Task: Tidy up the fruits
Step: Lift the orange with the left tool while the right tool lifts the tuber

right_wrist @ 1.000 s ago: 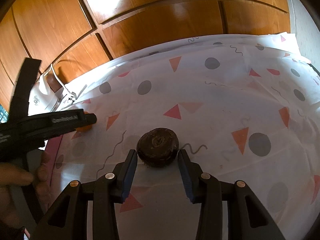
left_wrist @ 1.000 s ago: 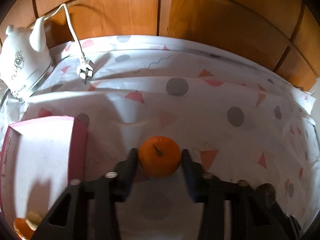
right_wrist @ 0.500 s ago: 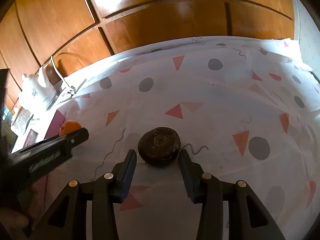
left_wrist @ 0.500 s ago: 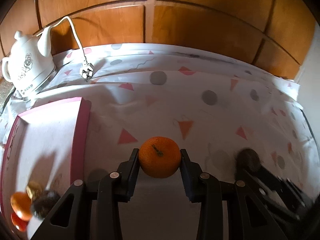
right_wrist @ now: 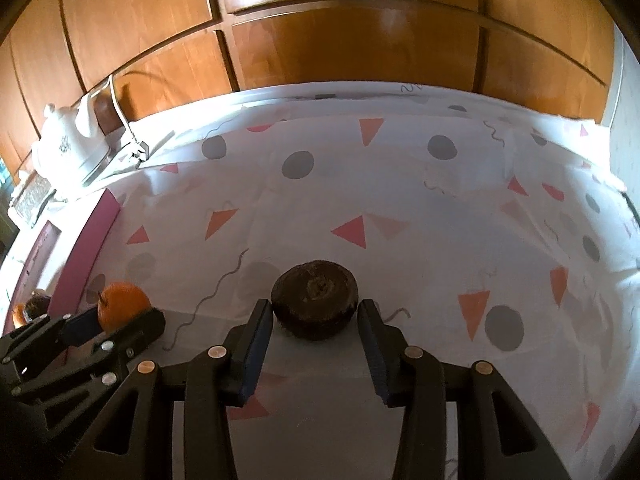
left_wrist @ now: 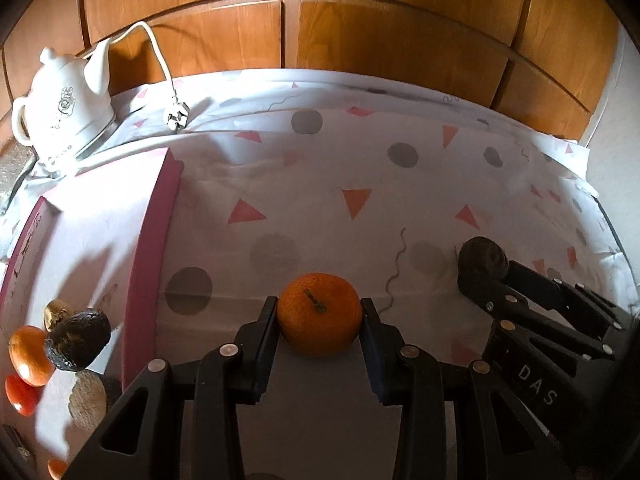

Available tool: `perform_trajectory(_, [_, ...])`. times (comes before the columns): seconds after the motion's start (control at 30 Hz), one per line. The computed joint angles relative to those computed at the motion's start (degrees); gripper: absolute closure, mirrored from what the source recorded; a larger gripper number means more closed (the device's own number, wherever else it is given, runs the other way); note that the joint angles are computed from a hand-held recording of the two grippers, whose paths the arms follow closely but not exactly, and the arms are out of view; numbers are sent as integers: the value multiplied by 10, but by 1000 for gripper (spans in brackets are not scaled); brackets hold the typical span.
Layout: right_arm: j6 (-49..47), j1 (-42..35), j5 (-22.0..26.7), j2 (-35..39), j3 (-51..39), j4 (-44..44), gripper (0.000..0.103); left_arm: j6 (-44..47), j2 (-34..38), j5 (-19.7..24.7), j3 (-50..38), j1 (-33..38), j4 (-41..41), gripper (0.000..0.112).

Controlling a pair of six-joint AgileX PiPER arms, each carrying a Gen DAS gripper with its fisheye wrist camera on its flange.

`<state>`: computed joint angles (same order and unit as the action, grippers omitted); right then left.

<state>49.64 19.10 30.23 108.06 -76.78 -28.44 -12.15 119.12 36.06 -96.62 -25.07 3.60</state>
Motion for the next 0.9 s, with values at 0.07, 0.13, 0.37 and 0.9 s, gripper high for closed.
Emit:
perform_trajectory(0.07, [1, 1, -1, 2, -1, -9, 58, -7, -2, -4, 4, -4, 12, 73])
perform_trajectory(0.13, [4, 1, -7, 1, 4, -18, 59, -11, -3, -11, 10, -4, 16, 73])
perform_trajectory(0.37, [5, 0, -19, -2, 15, -21, 59, -12, -7, -26, 22, -4, 17, 73])
perform_trajectory(0.9, [13, 10, -26, -34, 55, -13, 60, 25, -101, -62, 109, 6, -20, 73])
